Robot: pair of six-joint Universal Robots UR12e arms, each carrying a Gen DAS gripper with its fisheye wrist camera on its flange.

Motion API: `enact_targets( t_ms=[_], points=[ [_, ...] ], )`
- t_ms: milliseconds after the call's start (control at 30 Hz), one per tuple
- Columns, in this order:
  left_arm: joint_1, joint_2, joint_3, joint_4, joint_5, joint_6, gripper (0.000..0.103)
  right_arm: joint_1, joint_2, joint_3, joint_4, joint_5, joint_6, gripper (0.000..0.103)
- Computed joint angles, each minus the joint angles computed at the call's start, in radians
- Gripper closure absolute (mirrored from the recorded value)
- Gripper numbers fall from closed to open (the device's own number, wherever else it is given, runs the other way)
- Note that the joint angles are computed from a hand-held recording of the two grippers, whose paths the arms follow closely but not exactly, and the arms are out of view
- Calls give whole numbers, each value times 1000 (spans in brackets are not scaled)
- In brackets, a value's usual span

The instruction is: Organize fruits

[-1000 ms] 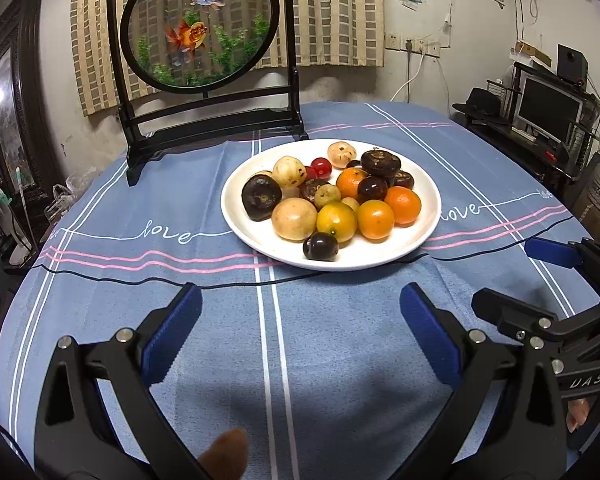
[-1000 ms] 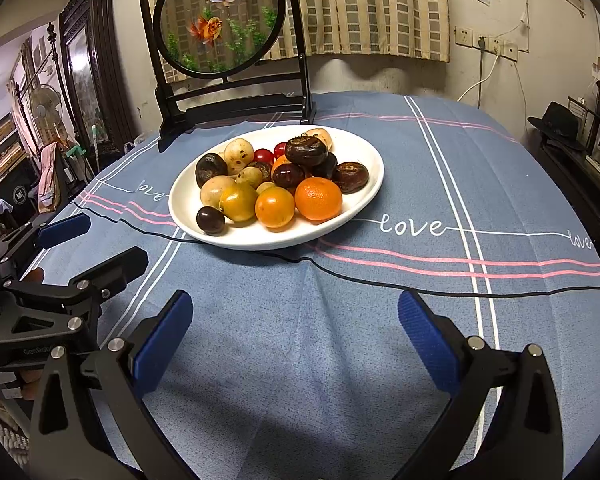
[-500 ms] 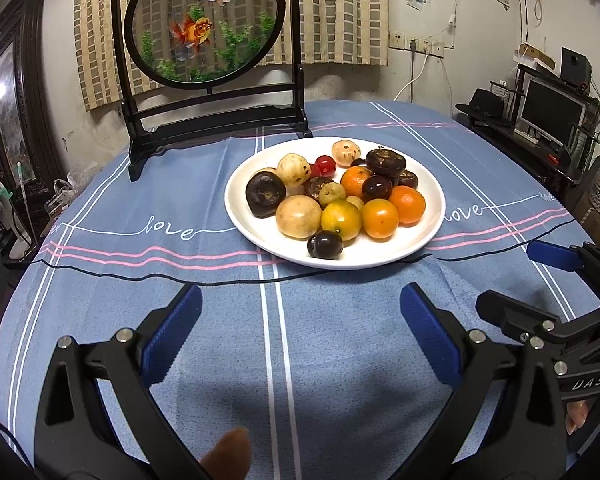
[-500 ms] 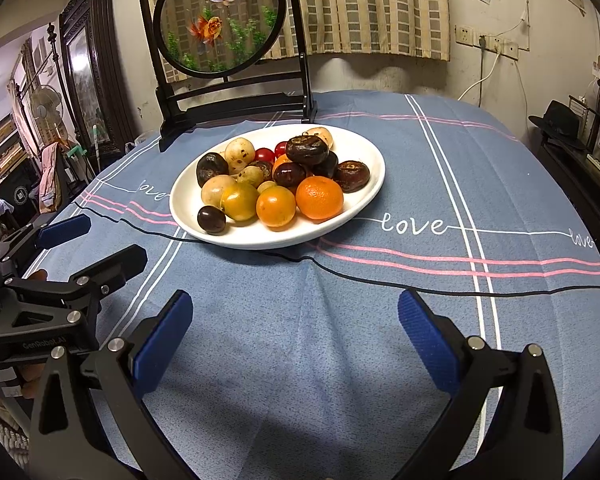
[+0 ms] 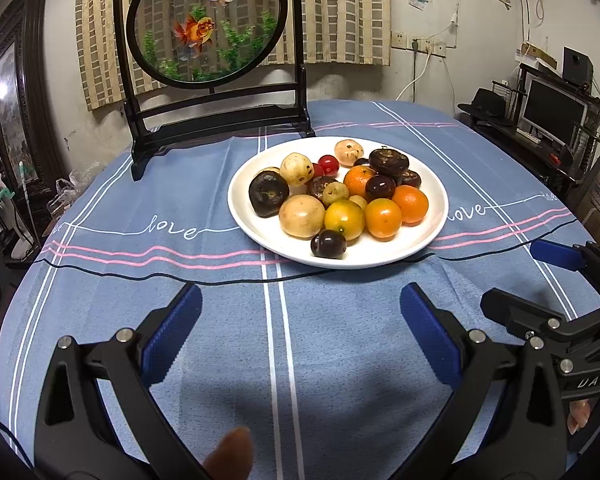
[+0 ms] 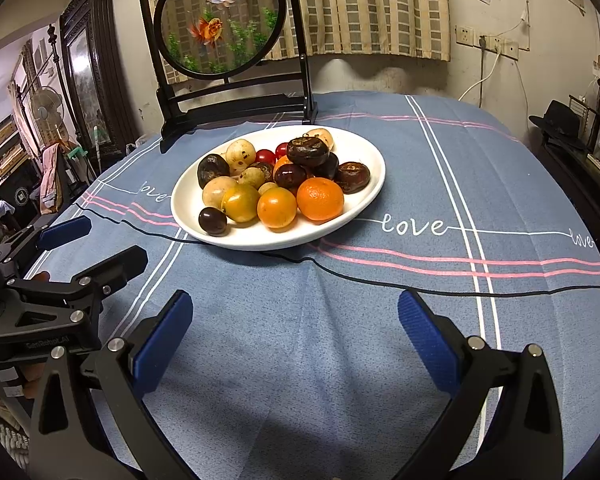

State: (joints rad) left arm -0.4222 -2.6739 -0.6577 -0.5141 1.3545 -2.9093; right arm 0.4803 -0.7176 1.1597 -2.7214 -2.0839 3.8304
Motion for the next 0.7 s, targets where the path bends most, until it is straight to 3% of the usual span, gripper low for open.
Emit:
enact_targets(
  t_ms=[700],
  points=[
    [0, 1, -2, -5, 2, 3, 2, -1, 0, 1, -3, 6, 0, 1]
  ],
)
